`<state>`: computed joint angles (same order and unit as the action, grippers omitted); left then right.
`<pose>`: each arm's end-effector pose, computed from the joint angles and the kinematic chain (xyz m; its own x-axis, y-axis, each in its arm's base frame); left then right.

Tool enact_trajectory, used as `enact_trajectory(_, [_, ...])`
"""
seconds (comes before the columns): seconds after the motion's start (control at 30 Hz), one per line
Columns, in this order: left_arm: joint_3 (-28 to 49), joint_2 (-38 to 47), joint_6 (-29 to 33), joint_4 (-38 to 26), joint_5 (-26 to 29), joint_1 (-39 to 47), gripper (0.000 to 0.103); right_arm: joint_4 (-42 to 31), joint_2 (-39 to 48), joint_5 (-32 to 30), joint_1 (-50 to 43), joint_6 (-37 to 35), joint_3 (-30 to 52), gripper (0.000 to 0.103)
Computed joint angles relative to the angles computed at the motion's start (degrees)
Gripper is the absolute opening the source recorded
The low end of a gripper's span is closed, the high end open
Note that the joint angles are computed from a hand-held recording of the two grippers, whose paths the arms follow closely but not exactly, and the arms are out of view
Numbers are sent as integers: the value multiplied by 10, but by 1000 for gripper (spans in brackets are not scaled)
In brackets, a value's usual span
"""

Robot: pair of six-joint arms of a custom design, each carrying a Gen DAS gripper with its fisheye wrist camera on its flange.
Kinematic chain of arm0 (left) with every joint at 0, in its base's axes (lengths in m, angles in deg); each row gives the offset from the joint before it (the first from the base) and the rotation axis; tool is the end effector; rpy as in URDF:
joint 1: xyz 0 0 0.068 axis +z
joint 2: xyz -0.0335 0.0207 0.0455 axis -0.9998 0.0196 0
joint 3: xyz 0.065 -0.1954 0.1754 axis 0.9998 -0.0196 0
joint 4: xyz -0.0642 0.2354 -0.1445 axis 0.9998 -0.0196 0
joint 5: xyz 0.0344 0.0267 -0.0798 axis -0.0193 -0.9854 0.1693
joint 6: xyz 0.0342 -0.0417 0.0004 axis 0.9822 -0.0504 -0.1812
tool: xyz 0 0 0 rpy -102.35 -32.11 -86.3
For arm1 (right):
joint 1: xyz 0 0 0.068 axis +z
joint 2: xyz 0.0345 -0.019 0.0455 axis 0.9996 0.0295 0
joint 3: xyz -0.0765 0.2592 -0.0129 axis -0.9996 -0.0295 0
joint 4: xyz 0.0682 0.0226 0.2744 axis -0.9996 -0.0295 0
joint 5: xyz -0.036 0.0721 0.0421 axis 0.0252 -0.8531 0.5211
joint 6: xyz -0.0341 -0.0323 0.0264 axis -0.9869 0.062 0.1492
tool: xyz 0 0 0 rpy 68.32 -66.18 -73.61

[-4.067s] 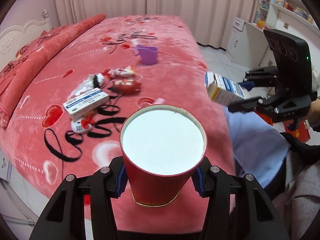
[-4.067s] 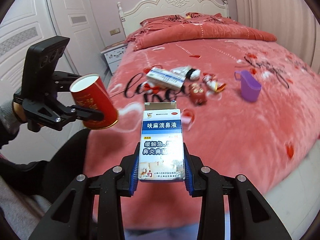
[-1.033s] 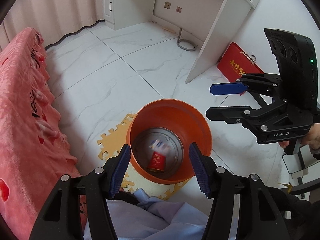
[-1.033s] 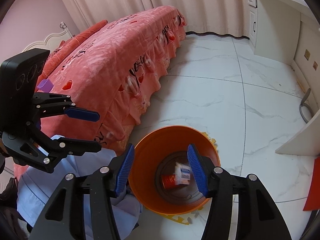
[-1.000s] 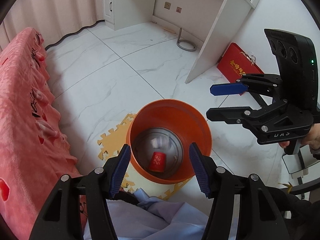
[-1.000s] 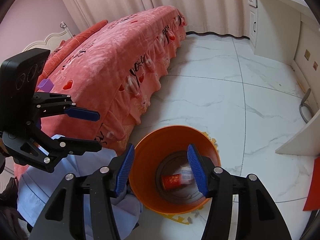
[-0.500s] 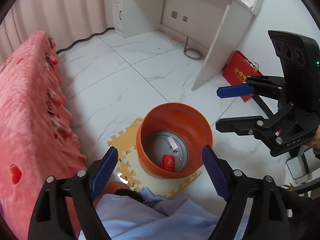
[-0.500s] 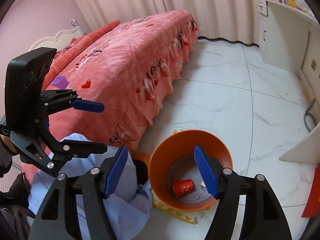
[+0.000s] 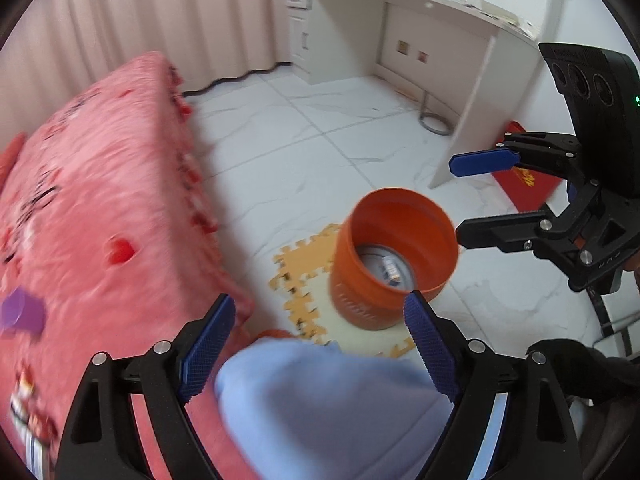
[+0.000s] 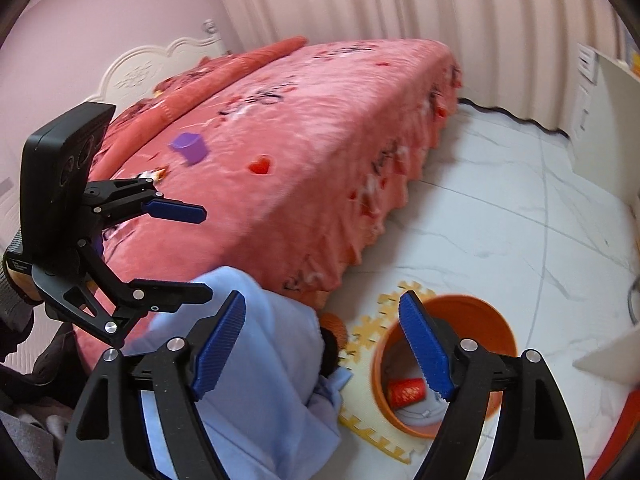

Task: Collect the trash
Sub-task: 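Move both open tools back over the bed toward the remaining items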

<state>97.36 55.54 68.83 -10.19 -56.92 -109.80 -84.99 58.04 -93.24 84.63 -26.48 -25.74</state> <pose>0.3365 -0.1432 0.3220 -0.2686 0.8146 -0.5142 0.9453 0.3254 0.0218 0.2150 -0.0055 0.2987 -0.7395 0.2070 -0.6406 0.0282 0.9602 0.2778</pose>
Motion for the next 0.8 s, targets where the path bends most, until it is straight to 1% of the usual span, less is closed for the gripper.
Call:
enact_trajectory(0.03, [-5,-9,0,-1,3,13,90,5,8,6,19,7,8,79])
enact_trajectory(0.17, [-1,-27,4,-22,28,77,91,24,52,37,101,29,47,79])
enact_trajectory(0.23, [-14,-44,7,-21,30,102,91,32,70,45,131,37,63,79])
enact_trajectory(0.33, [-23,-61,17,-20,29,141,91,46,106,58,177,46,94,83])
enact_trajectory(0.47, [-12,-57,29,-35,42,201,91,66,169,68,235,60,144,83])
enact_trajectory(0.6, [-1,-49,40,-40,48,259,91,75,236,69,278,57,203,83])
enact_trajectory(0.8, [33,-24,55,-55,55,339,91,73,341,65,326,43,315,83])
